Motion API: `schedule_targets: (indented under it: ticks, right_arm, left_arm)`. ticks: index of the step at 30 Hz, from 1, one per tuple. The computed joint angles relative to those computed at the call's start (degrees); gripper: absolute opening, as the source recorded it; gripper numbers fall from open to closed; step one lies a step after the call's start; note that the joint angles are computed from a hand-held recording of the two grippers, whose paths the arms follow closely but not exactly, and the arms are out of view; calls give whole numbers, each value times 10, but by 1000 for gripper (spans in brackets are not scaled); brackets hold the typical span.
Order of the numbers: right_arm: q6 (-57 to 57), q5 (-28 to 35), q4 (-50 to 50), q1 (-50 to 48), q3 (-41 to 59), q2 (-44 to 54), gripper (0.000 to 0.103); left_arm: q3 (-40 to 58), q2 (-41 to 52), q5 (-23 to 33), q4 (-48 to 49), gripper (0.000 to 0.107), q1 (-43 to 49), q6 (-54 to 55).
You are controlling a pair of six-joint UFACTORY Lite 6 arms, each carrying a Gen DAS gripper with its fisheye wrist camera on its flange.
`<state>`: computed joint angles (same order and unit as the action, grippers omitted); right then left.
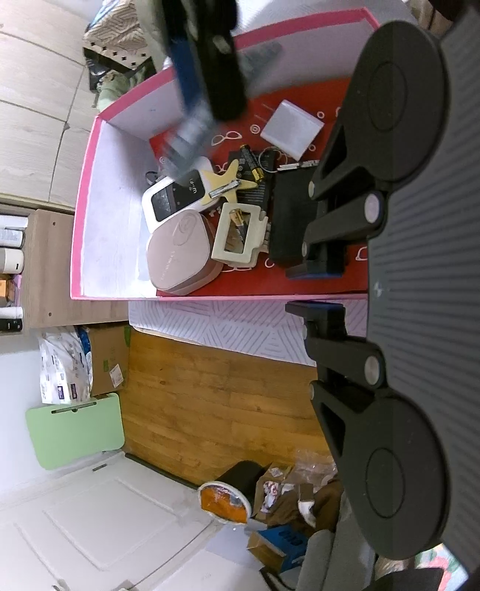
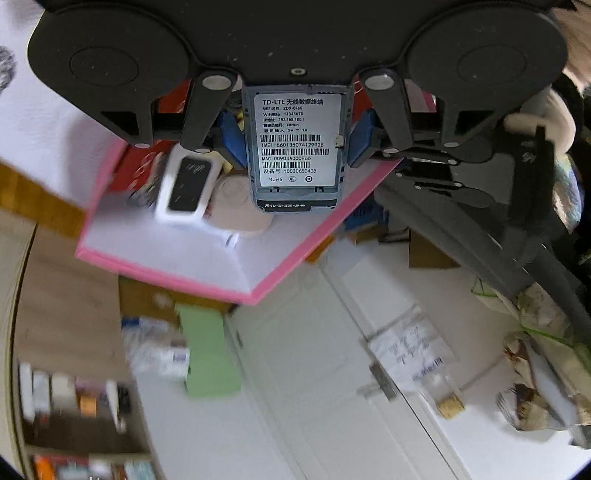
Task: Organize rigid objects
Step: 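Carry the grey phone battery into the pink box and release it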
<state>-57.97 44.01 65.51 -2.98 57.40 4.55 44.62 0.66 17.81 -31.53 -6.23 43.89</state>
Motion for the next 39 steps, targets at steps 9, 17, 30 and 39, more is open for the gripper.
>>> schedule_targets:
  ticks: [9, 17, 30, 39]
  right_arm:
    - [129, -9, -54, 79, 91, 147, 65]
    - [130, 59, -11, 54, 105, 181, 66]
    - [-57, -13, 78, -34, -136, -113, 71]
    - [-102, -50, 73, -80, -221, -216, 72]
  left_arm:
    - [2, 1, 6, -11, 9, 4, 3]
    - [-1, 0, 0, -10, 9, 2, 1]
    - [-6, -3, 8, -43, 9, 14, 36]
    - [-11, -4, 9, -36, 9, 14, 30]
